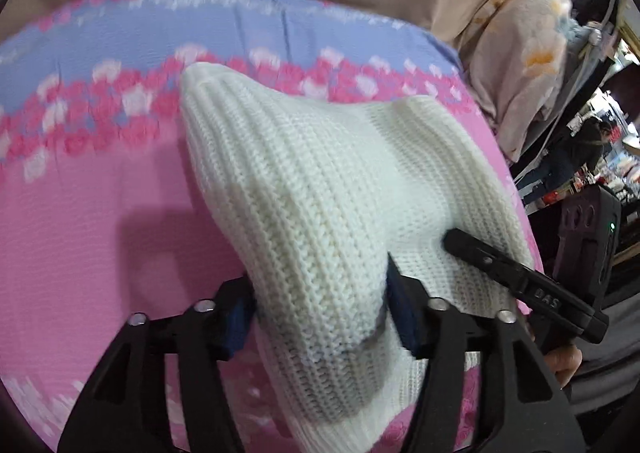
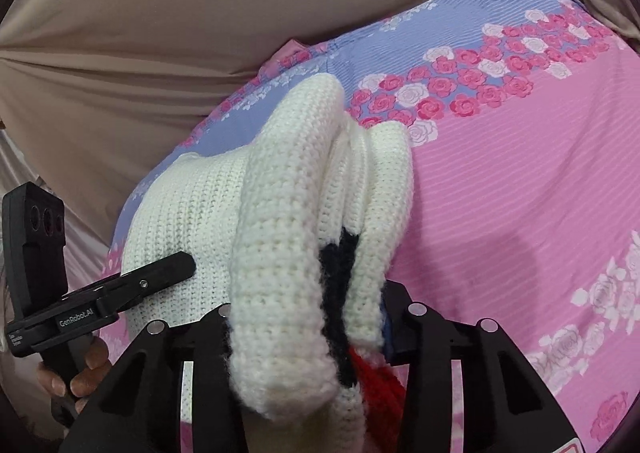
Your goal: Fold small clothes
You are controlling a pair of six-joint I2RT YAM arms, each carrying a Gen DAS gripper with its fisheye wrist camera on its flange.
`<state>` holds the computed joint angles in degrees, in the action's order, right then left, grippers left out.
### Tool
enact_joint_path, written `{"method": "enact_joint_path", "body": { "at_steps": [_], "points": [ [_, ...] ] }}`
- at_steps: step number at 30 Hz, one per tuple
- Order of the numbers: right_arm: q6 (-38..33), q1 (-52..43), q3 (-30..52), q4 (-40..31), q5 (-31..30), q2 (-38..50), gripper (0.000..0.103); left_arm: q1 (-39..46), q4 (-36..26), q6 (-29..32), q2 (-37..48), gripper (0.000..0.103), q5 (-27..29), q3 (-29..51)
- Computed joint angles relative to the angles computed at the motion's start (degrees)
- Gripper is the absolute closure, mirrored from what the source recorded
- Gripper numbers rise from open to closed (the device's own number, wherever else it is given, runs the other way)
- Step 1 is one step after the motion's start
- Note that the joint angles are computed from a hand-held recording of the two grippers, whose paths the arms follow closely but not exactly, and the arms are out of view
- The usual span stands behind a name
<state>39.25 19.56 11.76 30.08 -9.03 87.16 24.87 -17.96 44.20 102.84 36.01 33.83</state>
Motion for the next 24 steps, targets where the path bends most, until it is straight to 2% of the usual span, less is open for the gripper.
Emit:
{"method": "enact_joint_path", "body": {
  "at_steps": [1,3,6,7,8,10,12,14,18,19,21,24],
  "points": [
    [0.42,-0.21,-1.67,-0.66,-0.06,-2.00,0.062,-0.13,3.72,-2.49,2.04,0.029,-0.66,-0.75],
    [0.97,-1.15,-4.97,0.93,-0.60,-1.10,0.059,1.05,5.59,-5.58,6.65,0.017,1.54,0.42],
    [3.85,-2.09,-7.50,13.79,-2.43,9.94,0.045,0.23,4.40,-8.47,13.00,0.006,3.61,4.11],
    [4.89,-2.10,-8.04,17.32,-2.47,12.30,0.040,-0.33,6.78,-8.96,12.26,0.007,4.41,2.86],
    [5.28,-2.00,-8.26,19.81,-2.37,14.11,0.037,-1.85,8.23,-9.69,11.41,0.012,3.57,2.02],
    [4.95,-1.81,-7.30,21.74,-2.64,16.97,0.034,-4.03,8.83,-11.15,8.75,0.037,2.62,0.66],
    [4.89,-0.34,-5.96,22.13,-1.18,18.62,0.035,-4.99,7.82,-10.16,2.13,0.052,2.46,-1.65],
    [4.79,2.17,-4.90,16.19,1.24,13.03,0.055,-4.82,3.71,-7.17,-5.98,0.056,4.11,-3.14],
    [4.17,8.89,-3.53,-2.49,10.09,-7.73,0.061,-2.05,-5.06,-0.76,-25.06,0.057,7.66,-5.57],
    [4.08,10.33,-2.57,-6.62,11.64,-12.08,0.061,-0.81,-7.86,0.80,-28.31,0.057,9.08,-4.85],
    [3.30,15.56,0.74,-17.33,18.63,-21.31,0.061,1.82,-12.83,3.75,-34.13,0.057,12.13,-3.01],
    [2.32,21.05,4.95,-25.51,26.76,-28.87,0.061,6.80,-19.15,8.36,-38.95,0.056,16.99,0.99]
  ]
}}
